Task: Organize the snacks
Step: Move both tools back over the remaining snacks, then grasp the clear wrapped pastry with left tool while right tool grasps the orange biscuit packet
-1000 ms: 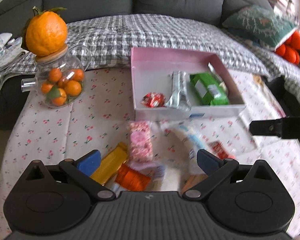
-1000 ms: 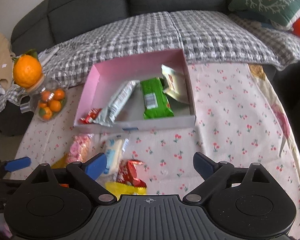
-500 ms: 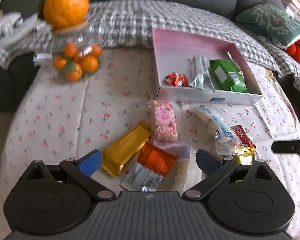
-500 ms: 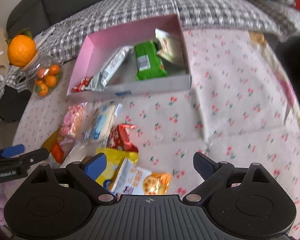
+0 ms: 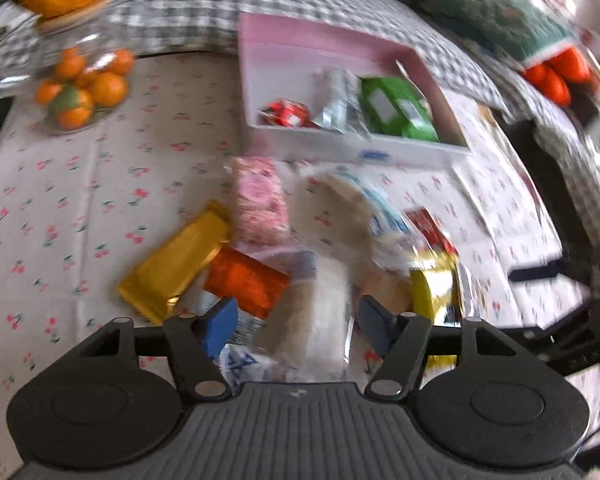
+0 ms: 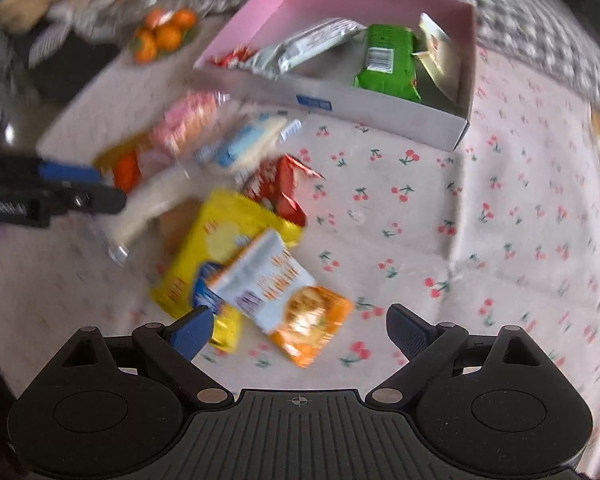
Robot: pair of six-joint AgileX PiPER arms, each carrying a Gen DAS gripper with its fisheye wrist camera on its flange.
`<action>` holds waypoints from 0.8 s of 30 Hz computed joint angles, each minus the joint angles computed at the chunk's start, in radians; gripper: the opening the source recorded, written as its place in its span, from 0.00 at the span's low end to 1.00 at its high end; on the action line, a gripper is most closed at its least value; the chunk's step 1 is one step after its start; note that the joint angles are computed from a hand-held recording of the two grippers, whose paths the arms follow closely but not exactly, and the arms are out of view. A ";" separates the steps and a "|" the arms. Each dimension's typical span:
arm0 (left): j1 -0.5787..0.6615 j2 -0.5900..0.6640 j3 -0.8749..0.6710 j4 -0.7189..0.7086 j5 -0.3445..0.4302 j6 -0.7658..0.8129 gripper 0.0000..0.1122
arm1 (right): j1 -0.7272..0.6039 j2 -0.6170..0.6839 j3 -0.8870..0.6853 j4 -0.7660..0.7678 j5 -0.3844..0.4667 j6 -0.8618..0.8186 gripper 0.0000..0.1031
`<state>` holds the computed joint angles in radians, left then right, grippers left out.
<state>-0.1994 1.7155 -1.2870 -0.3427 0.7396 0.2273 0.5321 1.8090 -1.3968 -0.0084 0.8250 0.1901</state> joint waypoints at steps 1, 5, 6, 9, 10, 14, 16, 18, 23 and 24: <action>-0.011 0.006 -0.001 0.007 0.003 0.015 0.51 | 0.004 0.000 0.011 -0.022 -0.008 -0.009 0.91; -0.039 0.039 -0.022 0.041 0.022 0.031 0.47 | 0.009 -0.012 0.049 -0.036 -0.037 -0.058 0.90; -0.046 0.048 -0.029 0.055 0.027 0.025 0.46 | 0.009 -0.013 0.051 -0.039 -0.041 -0.072 0.90; -0.054 0.073 -0.050 0.092 0.041 0.004 0.43 | 0.029 0.003 0.039 -0.085 -0.039 -0.065 0.89; -0.056 0.082 -0.056 0.102 0.043 -0.004 0.42 | 0.038 0.007 0.036 -0.102 -0.039 -0.058 0.87; -0.059 0.095 -0.065 0.125 0.041 -0.022 0.40 | 0.064 0.023 0.024 -0.153 -0.043 -0.042 0.80; -0.065 0.096 -0.068 0.140 0.039 -0.037 0.37 | 0.068 0.037 0.010 -0.167 -0.038 -0.027 0.77; -0.069 0.098 -0.071 0.150 0.038 -0.046 0.37 | 0.068 0.042 0.004 -0.162 -0.043 -0.023 0.71; -0.079 0.098 -0.073 0.178 0.034 -0.068 0.33 | 0.069 0.053 -0.018 -0.129 -0.043 -0.034 0.52; -0.080 0.099 -0.074 0.181 0.033 -0.074 0.32 | 0.070 0.054 -0.020 -0.123 -0.044 -0.033 0.49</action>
<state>-0.2798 1.8147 -1.3613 -0.1615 0.7730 0.1535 0.6018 1.8634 -1.4167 -0.1318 0.7811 0.1571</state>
